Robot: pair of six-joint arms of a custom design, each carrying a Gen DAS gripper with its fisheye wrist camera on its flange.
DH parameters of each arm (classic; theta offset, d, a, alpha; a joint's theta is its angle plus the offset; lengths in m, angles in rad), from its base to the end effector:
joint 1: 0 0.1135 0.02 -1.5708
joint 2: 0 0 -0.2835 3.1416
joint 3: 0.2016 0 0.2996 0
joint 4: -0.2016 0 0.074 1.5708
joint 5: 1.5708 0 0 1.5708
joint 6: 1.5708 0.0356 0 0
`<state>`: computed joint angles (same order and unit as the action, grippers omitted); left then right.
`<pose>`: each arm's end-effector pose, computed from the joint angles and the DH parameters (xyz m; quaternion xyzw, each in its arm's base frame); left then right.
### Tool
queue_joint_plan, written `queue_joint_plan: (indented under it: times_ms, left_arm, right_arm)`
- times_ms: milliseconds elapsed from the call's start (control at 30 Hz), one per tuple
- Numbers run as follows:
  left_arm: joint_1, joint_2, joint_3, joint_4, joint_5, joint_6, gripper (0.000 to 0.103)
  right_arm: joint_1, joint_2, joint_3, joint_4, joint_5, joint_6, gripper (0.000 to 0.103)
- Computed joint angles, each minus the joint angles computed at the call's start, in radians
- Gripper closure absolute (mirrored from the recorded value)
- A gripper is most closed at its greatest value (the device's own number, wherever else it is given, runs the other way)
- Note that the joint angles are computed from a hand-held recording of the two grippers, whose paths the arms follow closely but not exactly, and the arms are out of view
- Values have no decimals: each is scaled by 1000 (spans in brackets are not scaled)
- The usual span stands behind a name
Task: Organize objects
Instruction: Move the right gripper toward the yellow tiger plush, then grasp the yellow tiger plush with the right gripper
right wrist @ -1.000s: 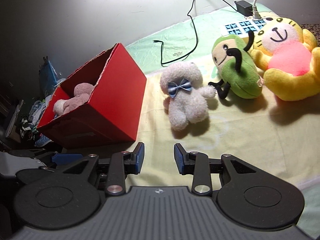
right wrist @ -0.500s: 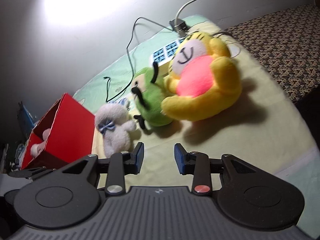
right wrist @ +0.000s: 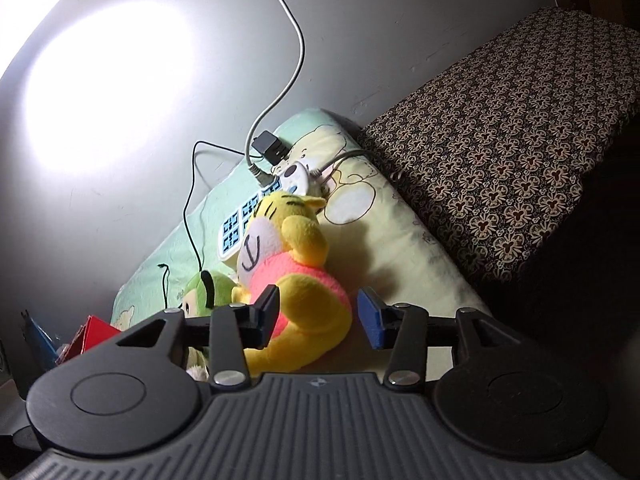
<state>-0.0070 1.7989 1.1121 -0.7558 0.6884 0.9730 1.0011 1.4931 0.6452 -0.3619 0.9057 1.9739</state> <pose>0.3619 -0.0252 0.1493 0.4612 0.8187 -0.2702 0.2098 0.1698 0.2131 0.1259 0.4829 0.7453 0.1251 0.4424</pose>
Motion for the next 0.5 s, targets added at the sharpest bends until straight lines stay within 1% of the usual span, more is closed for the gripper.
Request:
queue_joint_plan:
  times_ms: [33,67,167,300,400,500]
  left_arm:
    - [-14,22,21,-12,6,-23,8]
    - [-25,41,39,-22,12,-45,8]
    - [-46,91,86,-38,39,-100,8]
    - [-63,149,136,-45,49,-148,8]
    - [-75,183,161,-23,34,-189,8]
    - [-84,237,212,-51,24,-196,8]
  right_arm:
    - [-16,-18,-30,58,-6,-26,48]
    - [-33,-28,-55,110,-13,-49,48]
    - [-76,-40,-101,211,-25,-99,47]
    - [-144,-41,-169,389,-77,-190,45]
    - [-208,-24,-224,567,-151,-286,44]
    - [-288,23,-259,753,-271,-390,41]
